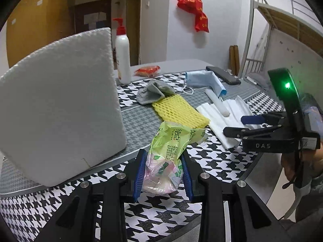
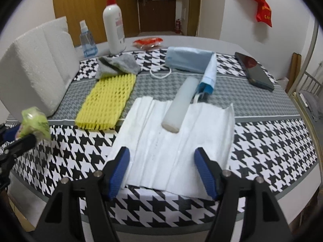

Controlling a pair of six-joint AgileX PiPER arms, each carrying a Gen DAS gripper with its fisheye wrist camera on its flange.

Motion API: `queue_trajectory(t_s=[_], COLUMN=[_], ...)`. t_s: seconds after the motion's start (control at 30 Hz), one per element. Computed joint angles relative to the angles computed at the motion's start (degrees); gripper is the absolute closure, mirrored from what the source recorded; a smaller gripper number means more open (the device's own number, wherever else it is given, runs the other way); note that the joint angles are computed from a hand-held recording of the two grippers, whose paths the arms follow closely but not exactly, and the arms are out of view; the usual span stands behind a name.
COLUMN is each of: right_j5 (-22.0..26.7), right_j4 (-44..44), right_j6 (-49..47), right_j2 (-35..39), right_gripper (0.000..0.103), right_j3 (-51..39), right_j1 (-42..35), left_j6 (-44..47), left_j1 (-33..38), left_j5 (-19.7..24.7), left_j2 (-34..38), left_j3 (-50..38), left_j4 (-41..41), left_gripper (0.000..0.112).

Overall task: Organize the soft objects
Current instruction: 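Lift the packet with left gripper while right gripper lifts the white cloth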

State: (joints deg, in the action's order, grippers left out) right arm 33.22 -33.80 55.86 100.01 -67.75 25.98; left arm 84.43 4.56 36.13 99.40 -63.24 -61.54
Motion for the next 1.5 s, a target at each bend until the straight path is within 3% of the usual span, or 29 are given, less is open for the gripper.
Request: queue_trajectory(t_s=[0.37,0.67,1.0,1.5], right_j5=[0.2,-5.0,-4.3,-6.0], right_j4=[2.2,-0.2,-12.3,-21.6], right_j6=[-2.1,1.4,11.9,18.6], right_j2=[-1.5,-8.3,-18.6,-21.2], right_gripper=[0.09,0.093,0.093,0.093], right_j3=[0.8,6.5,10.3,10.6], right_j1=[0.7,1.6,5.4,5.4], left_j6=[2.0,0.9,1.8,1.2], left_j1=[2.9,5.0,7.1,7.1], left_j5=[1.7,3.1,4.6,4.1], left_j2=[-1.4,-4.3,-9.0,-10.3], left_j3=[1.2,1.6,3.2,2.1], left_j4=[-2.6,-3.2,-5.4,-6.4], left_gripper=[0.077,0.077,0.077,0.077])
